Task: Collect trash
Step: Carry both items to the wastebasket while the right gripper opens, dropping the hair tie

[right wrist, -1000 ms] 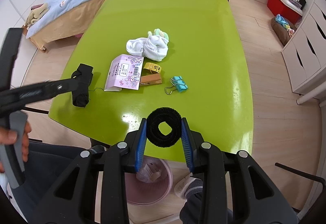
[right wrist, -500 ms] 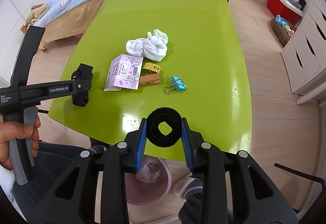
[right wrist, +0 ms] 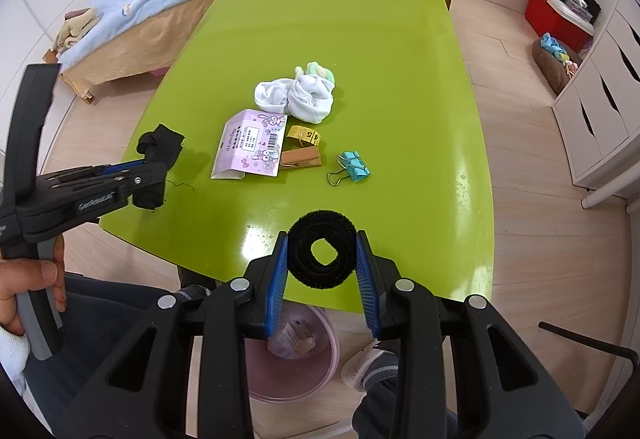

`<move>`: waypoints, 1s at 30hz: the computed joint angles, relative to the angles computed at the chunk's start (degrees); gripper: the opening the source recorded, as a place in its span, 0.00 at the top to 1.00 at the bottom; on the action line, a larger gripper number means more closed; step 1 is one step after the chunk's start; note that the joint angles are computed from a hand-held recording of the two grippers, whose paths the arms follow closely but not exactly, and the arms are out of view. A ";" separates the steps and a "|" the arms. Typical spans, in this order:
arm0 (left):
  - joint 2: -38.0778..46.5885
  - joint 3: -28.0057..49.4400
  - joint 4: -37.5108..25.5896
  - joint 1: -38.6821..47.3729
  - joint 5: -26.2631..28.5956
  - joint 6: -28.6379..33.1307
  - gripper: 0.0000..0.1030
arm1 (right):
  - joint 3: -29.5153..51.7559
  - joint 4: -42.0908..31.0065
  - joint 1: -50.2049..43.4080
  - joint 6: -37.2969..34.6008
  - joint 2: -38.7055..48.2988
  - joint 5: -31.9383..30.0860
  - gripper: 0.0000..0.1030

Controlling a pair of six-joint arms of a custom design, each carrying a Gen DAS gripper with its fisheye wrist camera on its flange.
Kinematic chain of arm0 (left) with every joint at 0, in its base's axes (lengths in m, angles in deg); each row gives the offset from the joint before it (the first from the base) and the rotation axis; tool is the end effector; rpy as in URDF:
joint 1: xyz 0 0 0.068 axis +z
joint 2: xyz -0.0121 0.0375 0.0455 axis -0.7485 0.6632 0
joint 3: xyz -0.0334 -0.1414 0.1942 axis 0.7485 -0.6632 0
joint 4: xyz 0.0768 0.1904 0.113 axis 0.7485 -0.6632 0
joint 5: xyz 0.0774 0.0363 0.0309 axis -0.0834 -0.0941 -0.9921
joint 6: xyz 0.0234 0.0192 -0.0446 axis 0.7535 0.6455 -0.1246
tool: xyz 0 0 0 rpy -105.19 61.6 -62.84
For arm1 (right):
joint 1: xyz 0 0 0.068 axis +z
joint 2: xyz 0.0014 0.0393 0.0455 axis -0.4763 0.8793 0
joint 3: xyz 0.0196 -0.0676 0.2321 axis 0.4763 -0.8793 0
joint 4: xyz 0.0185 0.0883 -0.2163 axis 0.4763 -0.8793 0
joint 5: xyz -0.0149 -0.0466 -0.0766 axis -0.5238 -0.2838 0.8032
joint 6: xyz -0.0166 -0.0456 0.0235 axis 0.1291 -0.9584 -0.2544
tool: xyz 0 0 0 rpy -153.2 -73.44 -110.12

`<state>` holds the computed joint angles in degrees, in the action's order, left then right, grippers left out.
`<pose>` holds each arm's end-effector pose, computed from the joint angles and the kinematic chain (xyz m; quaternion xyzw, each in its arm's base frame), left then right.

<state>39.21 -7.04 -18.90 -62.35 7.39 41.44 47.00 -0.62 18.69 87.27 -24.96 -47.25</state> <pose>0.2811 -0.0790 0.1800 0.2629 0.9438 -0.1293 0.1530 0.1203 0.1139 0.2034 0.1418 0.9663 0.0366 0.2117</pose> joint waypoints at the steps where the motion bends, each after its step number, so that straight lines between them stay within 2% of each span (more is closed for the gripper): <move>1: -1.34 -1.01 0.22 0.18 0.04 1.01 0.76 | 0.22 -0.44 0.65 0.53 -0.11 0.38 0.69; 6: -9.07 -6.34 0.02 1.43 1.63 5.56 0.76 | 1.75 -3.60 4.99 4.01 -0.98 3.01 0.69; 11: -17.53 -9.98 -3.38 4.07 4.54 10.63 0.76 | 4.29 -8.45 12.69 10.72 -0.97 6.79 0.68; 22: -32.99 -13.37 -16.20 10.66 12.78 20.39 0.76 | 10.51 -17.55 34.64 30.95 4.88 12.72 0.68; 30: -39.55 -15.53 -23.97 15.28 16.34 27.55 0.76 | 14.14 -18.61 44.43 39.52 10.63 13.59 0.68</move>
<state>-0.34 -22.57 -42.88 -47.07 23.72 68.99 61.14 -19.23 63.12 126.79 -14.33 -33.67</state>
